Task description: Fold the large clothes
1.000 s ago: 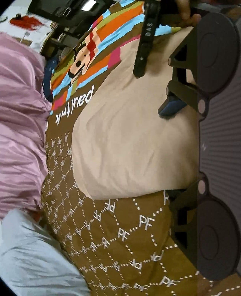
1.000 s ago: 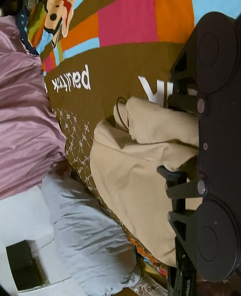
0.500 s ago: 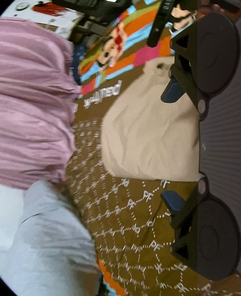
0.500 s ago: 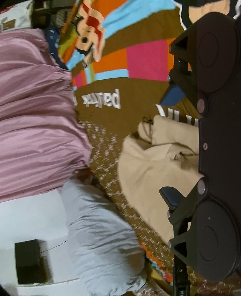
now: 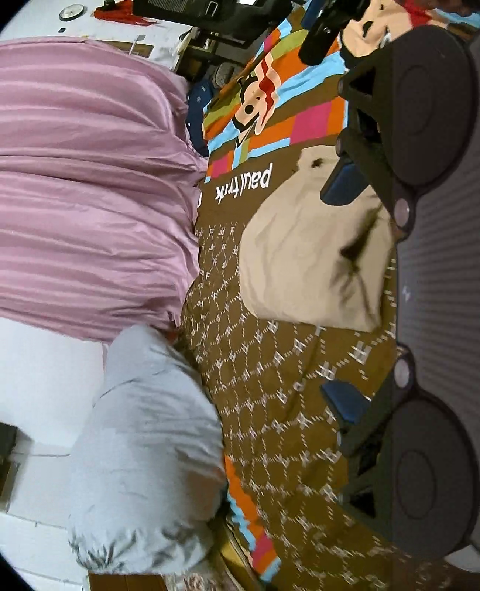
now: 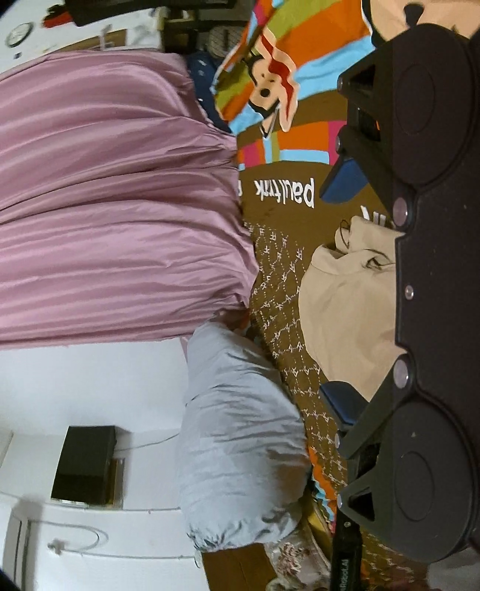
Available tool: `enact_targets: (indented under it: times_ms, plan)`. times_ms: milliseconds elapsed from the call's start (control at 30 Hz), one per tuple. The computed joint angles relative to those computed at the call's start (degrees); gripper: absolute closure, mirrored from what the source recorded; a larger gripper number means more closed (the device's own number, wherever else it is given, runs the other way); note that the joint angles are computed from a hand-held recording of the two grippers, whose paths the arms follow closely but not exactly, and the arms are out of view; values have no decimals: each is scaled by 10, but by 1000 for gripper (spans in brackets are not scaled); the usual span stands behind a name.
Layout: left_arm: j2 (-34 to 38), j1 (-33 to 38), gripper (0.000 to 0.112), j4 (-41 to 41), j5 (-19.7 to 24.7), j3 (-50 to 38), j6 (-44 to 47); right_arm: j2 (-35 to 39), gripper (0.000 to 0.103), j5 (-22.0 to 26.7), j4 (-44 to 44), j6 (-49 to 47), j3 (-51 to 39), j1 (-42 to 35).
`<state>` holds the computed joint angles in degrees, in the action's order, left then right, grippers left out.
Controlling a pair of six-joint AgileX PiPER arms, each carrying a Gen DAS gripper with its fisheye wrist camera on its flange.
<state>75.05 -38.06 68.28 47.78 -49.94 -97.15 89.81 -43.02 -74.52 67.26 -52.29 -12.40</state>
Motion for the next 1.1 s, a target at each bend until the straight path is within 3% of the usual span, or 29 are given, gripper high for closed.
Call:
enact_targets:
  times_ms: [200, 267, 367, 433, 500, 633, 1100]
  plan:
    - [-49, -151, 10, 35, 136, 108, -135, -96, 1, -81, 25, -127, 167, -73]
    - [-51, -184, 10, 31, 165, 134, -164, -110, 1, -110, 3, -127, 193, -98]
    - [-50, -170, 10, 11, 137, 146, -172, -122, 1, -118, -12, -130, 214, -105]
    - [-45, -135, 10, -5, 97, 145, -159, -109, 1, -134, -5, -164, 220, -103]
    - [-37, -122, 10, -9, 87, 150, -174, -82, 1, -155, 7, -206, 222, -101]
    - [-24, -106, 10, -5, 63, 160, -174, -57, 1, -115, 18, -203, 205, -73]
    - [-17, -104, 10, -8, 57, 157, -162, -44, 1, -111, 6, -187, 196, -66]
